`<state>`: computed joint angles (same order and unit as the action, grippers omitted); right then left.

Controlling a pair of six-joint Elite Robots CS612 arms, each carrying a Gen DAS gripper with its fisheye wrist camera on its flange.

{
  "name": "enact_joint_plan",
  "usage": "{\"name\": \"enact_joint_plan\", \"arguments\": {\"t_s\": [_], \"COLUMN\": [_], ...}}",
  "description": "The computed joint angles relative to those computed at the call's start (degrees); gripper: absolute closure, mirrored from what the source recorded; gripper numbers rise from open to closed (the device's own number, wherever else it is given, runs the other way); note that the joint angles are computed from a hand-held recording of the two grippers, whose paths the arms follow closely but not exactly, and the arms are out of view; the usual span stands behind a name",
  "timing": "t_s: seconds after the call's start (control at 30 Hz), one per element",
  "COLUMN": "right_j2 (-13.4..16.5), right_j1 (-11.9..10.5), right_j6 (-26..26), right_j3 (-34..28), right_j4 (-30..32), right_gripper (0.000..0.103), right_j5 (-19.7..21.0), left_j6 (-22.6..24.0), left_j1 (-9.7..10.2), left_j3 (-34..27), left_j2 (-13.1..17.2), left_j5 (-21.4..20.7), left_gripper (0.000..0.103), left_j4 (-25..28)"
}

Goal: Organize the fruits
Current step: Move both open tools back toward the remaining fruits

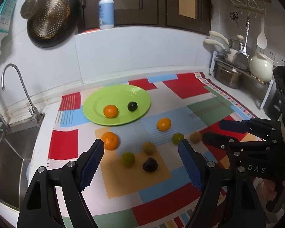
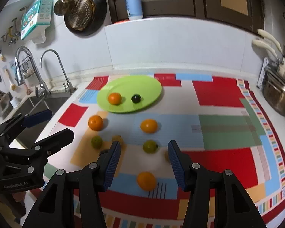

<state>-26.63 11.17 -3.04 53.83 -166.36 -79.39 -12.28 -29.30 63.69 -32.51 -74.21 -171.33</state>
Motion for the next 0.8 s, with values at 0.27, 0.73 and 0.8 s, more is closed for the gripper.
{"name": "enact_joint_plan", "arguments": {"t_s": [0.27, 0.73, 0.8], "right_j2": [-0.07, 1.18, 1.38], "right_j1": [-0.22, -0.30, -0.29], "right_j6": [0.33, 1.27, 1.37], "right_j3": [1.39, 0.99, 0.91], "right_j4": [1.71, 5.36, 5.49], "right_gripper": [0.051, 0.051, 0.051], "right_j5": [-0.17, 0.54, 0.50], "left_j6": [0.32, 0.68, 0.56], "left_j1": [0.05, 0.53, 0.52], "left_j3": [-0.60, -2.81, -3.43], "left_j2": [1.16, 3.75, 4.22], "left_j5": [-2.37, -5.56, -5.37], "left_gripper": [0.023, 0.026, 0.028], "left_j4": [1.62, 4.78, 5.37]}}
